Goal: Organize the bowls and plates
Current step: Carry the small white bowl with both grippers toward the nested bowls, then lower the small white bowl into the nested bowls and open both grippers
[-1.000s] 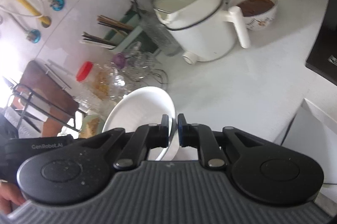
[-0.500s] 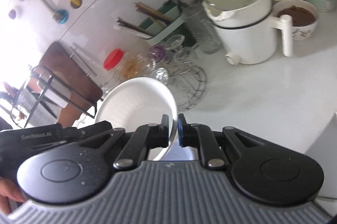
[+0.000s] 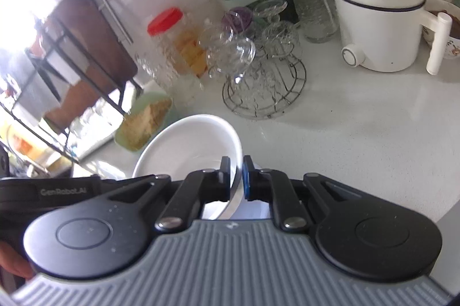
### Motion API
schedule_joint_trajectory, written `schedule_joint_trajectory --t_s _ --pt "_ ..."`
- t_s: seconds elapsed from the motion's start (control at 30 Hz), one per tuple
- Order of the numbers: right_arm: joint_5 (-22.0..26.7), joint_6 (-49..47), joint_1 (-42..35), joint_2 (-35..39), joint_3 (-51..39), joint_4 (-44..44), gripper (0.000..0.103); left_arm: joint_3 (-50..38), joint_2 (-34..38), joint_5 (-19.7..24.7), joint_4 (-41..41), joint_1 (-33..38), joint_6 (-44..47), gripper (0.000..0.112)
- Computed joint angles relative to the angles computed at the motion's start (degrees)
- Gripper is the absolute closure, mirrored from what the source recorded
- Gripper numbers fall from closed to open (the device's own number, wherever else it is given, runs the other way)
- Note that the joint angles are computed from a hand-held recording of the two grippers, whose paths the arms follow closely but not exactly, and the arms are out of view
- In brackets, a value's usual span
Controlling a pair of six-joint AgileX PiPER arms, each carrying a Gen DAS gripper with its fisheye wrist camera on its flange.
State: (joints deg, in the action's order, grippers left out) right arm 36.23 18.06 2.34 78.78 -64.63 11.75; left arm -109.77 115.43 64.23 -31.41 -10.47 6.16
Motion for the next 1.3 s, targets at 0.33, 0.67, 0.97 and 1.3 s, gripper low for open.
schedule_joint_trajectory --t_s 0.33,0.67,0.97,1.3 --pt "-0.5 -3.2 1.0 3.6 2.1 0.4 0.091 6.2 0.5 -4.7 3.6 -1.6 -0.5 0.101" --pt "-0.7 -6.2 0.0 6.2 1.9 2.2 0.091 4.0 2.7 -4.3 5.9 -2.7 -1.7 0.101" --pt "0.4 -10.3 -1.6 6.3 1.2 4.9 0.09 4.4 1.4 -5.0 5.5 -1.0 -4.0 0.081" --pt "-0.9 -15.9 -5.8 5.5 2.5 12.4 0.078 2.2 3.7 -3.7 5.3 -0.5 -2.5 0.069"
